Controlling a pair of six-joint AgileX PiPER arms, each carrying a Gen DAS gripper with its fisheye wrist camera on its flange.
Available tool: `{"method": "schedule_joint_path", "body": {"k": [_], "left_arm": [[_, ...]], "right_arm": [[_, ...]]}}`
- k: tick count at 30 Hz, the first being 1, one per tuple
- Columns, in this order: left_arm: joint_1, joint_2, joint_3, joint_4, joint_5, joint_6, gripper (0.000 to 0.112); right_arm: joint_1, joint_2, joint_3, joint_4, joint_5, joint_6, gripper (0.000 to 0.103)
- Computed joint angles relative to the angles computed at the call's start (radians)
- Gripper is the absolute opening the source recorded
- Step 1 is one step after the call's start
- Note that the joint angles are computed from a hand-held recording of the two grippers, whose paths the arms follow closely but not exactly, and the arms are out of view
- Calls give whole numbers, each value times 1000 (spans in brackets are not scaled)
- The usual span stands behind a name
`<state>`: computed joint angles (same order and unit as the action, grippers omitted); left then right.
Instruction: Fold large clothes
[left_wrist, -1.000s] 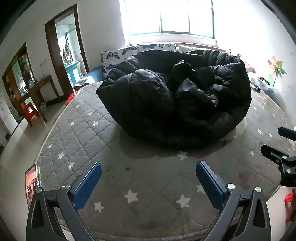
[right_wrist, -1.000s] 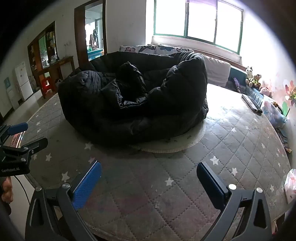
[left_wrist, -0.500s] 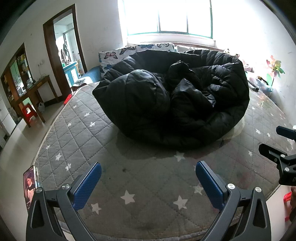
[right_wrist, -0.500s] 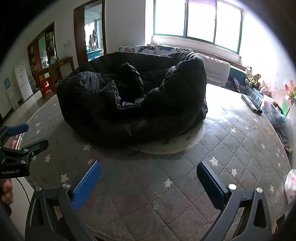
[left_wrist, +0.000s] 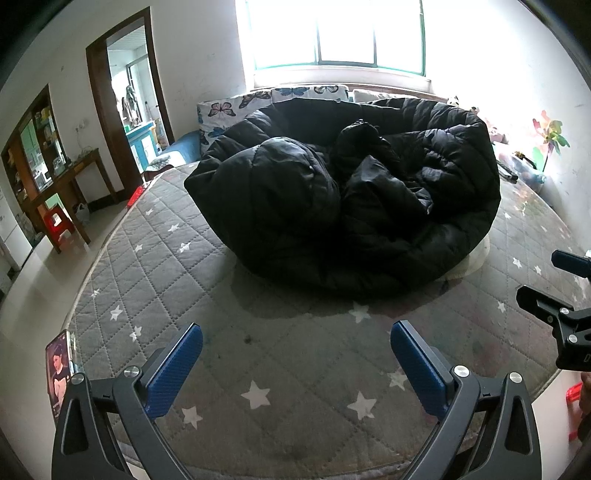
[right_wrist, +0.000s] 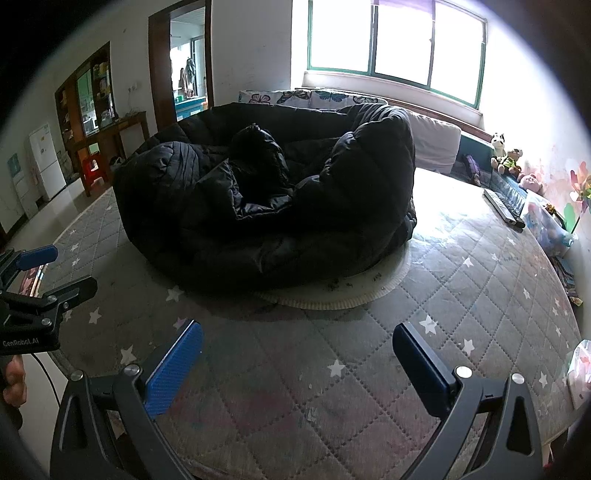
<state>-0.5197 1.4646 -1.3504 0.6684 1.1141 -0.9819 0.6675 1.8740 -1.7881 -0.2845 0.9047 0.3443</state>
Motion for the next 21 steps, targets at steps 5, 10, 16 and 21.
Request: {"method": "schedule_joint_path", "body": {"k": [5, 10, 16, 21], "left_arm": [[-16, 13, -19, 7, 14, -7, 103], [-9, 17, -21, 1, 11, -3, 103], [-7, 28, -33, 3, 16, -1, 103], [3, 34, -38, -2, 11, 9, 103]], "right_arm": [[-1, 5, -6, 4, 3, -4, 103], [0, 13, -15, 2, 6, -6, 103], [0, 14, -15, 5, 6, -7, 103], [-3, 23, -25, 11, 10, -14, 103]]}}
